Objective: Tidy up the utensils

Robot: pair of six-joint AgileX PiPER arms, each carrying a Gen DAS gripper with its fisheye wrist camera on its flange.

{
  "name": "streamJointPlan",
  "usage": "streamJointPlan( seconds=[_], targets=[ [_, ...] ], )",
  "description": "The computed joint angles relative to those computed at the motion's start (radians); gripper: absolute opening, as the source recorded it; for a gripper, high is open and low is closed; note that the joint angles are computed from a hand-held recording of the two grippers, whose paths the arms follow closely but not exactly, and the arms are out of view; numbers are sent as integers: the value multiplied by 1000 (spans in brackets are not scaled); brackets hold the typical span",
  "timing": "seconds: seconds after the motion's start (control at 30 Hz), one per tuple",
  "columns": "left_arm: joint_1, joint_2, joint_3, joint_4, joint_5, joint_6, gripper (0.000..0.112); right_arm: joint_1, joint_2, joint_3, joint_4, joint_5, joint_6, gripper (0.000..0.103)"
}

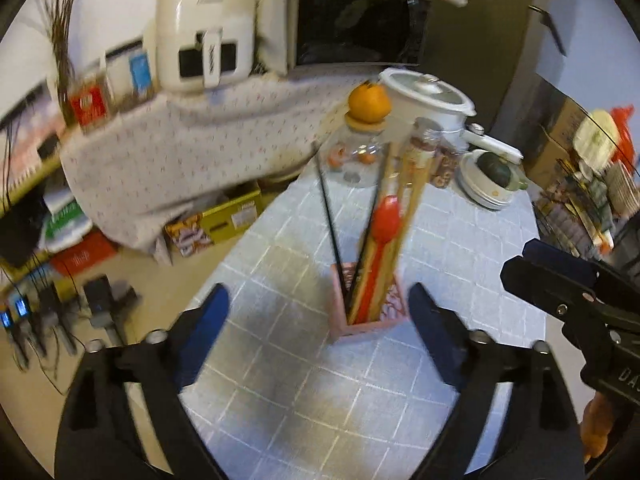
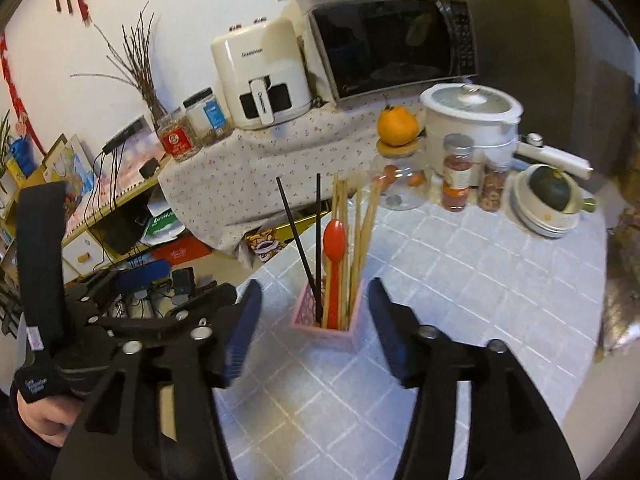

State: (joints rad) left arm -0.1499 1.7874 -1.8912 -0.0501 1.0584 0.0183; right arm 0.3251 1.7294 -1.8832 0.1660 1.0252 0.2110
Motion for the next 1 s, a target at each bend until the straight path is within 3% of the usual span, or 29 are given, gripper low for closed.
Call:
streamJointPlan(
  seconds=[0.1, 0.17, 0.3, 0.37, 0.57, 0.7, 0.83, 1.0],
  targets=[
    [-37, -90, 74, 35, -25, -3, 96, 24, -79, 49, -65, 13, 67, 67],
    [-64, -163, 139, 70, -36, -21, 96, 50, -145, 103, -112, 14, 115, 78],
    [-73, -288, 258, 84, -66, -52, 96, 117, -236, 166, -234, 50, 249, 84],
    [-84, -356, 318, 118, -93, -92, 96, 164, -281, 187, -294, 62, 299, 95],
    [-92, -437, 344, 120, -80, -100, 96, 261, -374, 265, -448, 103, 410, 96],
    [-120, -468, 363, 186, -93, -166, 96, 265, -367, 251, -458, 184, 435, 96],
    [-161, -477, 397, 259, -117, -203, 96, 274, -408, 331, -461, 117, 452, 96],
    [-193, -472, 419, 296, -128, -212, 96, 309, -412, 373, -537, 102, 494, 96]
  ],
)
